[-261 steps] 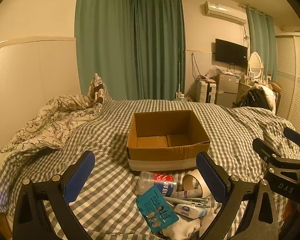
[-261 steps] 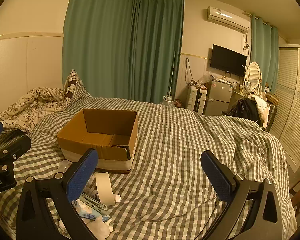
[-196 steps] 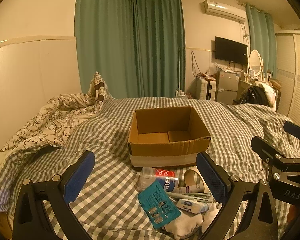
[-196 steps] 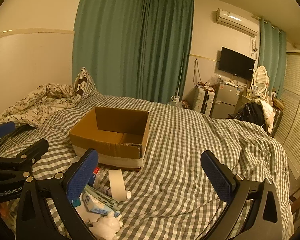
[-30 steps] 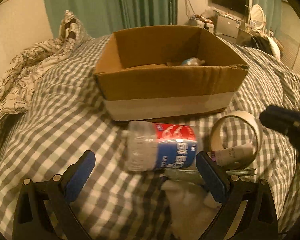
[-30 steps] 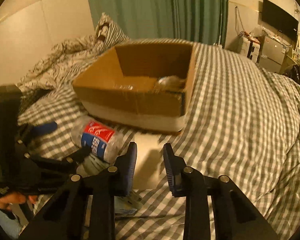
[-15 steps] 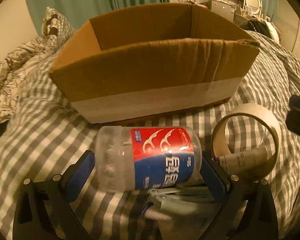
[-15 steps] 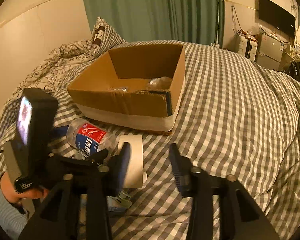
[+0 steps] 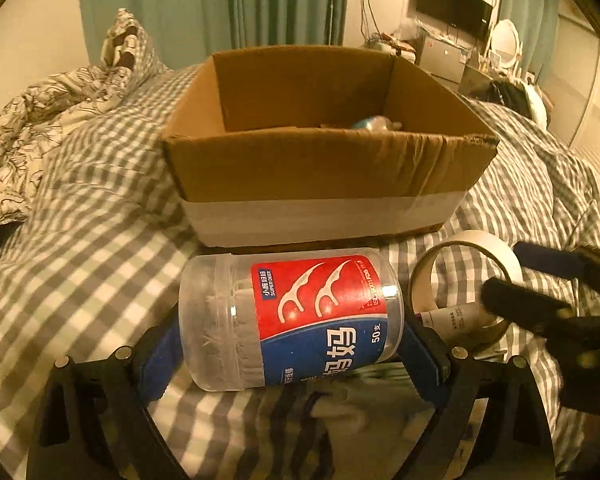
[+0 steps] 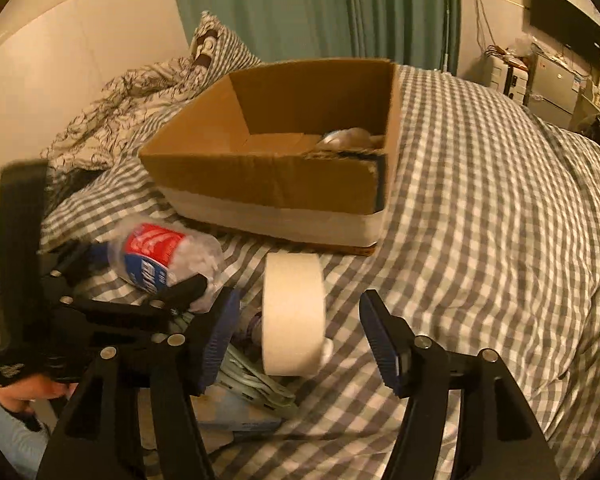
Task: Organize objects
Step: 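Grasp the floss-pick jar with the left tool while the right grasps the tape roll, then carry the jar and tape roll over the box and release both inside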
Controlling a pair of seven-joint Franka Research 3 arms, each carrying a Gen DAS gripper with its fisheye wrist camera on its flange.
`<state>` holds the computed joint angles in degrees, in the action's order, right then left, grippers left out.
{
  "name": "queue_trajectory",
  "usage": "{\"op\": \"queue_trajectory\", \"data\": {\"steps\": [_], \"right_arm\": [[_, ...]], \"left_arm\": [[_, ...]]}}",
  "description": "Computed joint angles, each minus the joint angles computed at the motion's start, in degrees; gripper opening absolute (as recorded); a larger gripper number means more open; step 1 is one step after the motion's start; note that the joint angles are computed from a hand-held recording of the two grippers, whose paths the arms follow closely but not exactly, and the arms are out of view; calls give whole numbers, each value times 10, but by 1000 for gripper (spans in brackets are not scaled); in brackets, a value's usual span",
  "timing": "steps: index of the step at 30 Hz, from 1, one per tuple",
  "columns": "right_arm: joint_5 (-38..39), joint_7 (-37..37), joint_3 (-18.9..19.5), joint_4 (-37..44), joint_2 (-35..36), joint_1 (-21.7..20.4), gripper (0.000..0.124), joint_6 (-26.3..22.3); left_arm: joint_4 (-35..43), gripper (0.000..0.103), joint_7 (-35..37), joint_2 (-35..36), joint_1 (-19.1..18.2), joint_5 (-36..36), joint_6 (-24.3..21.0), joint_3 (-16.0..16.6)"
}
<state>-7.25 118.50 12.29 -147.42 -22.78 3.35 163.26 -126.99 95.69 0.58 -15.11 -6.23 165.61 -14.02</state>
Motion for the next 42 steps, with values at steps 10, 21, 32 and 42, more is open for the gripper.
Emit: {"op": "queue_trajectory", "data": {"steps": [10, 21, 32, 42], "right_arm": [[-39, 66, 28, -2, -14, -26, 29, -18], [-84, 125, 54, -29, -129, -50, 29, -62], [-89, 123, 71, -23, -187, -71, 29, -76], [-139, 108, 85, 73, -106, -131, 29, -48]], "left_arm": [[-42, 96, 26, -50, -12, -45, 7, 14], [-80, 94, 100, -123, -89, -149, 22, 77], [-44, 93, 168, -139, -127, -222, 18, 108], [114, 93, 191, -41, -77, -229, -7, 71]]}}
